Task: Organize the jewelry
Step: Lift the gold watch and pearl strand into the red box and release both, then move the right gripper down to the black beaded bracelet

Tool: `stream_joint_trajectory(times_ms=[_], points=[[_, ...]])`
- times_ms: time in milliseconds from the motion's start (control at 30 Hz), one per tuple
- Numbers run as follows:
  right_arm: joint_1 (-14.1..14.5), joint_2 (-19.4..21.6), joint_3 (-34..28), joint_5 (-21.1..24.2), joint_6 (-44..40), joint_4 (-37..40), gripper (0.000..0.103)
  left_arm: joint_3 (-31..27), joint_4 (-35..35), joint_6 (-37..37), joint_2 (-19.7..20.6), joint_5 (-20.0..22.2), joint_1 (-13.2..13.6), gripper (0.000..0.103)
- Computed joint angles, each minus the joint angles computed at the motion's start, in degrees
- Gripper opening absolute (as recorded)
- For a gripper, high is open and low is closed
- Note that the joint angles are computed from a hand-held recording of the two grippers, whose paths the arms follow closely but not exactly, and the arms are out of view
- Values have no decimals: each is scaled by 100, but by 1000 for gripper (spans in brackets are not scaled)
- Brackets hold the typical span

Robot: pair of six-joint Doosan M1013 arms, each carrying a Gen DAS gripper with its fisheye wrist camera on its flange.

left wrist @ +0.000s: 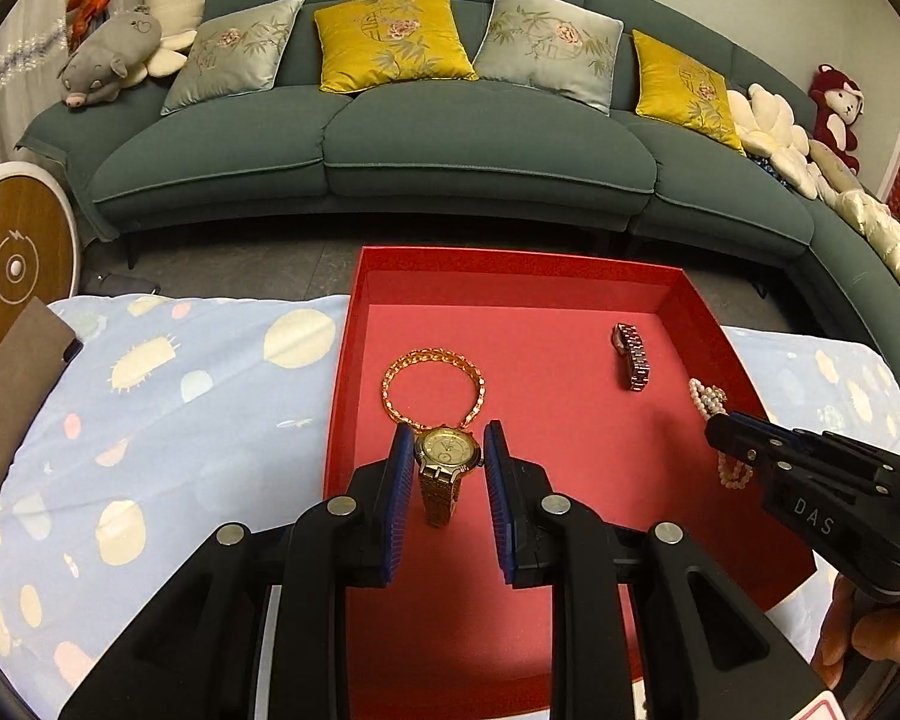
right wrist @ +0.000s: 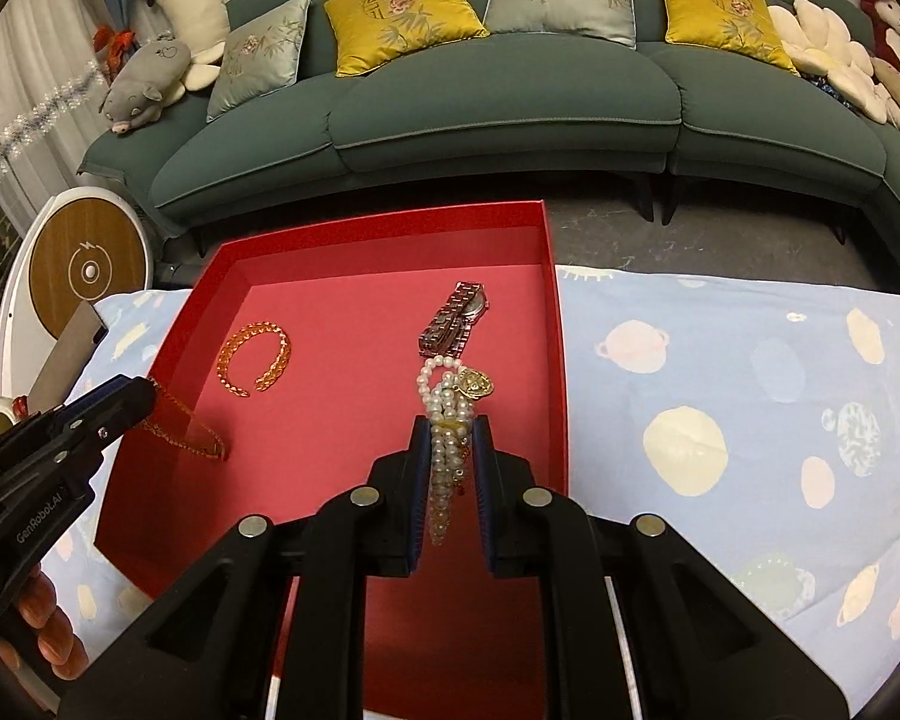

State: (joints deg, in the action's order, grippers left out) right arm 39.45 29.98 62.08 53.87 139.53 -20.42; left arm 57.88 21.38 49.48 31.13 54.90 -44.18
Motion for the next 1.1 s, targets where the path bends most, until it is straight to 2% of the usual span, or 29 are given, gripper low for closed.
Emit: stream_joint_trajectory(times_ms=[267,300,333,400,433,500,733,900,1100], points=[[-1,130,-45,-23,-128,-131,14,55,145,-62,66,-177,-14,23],[-4,122,-22,-73,-88,-154,15,42,187,-72,76,-177,-27,26],[-5,117,-8,-105,-82,-161,15,45,235,-107,71,-167,-36,34],[1,108,-4,-107,-69,-216,21,76,309,-229,33,-229,-49,50],[2,82,17,-131,-41,-257,28,102,388,-319,0,-278,-58,51],[19,10,64,-207,117,-423,33,108,474,-402,-62,-317,-66,51],[78,-385,185,-227,646,-774,33,342,442,-753,-509,-358,-66,52],[251,-710,363,-49,964,-982,33,1061,824,-1245,-1056,-348,-171,52],[624,-1052,854,154,1207,-1193,35,1783,805,-1525,-1503,-275,-328,52]])
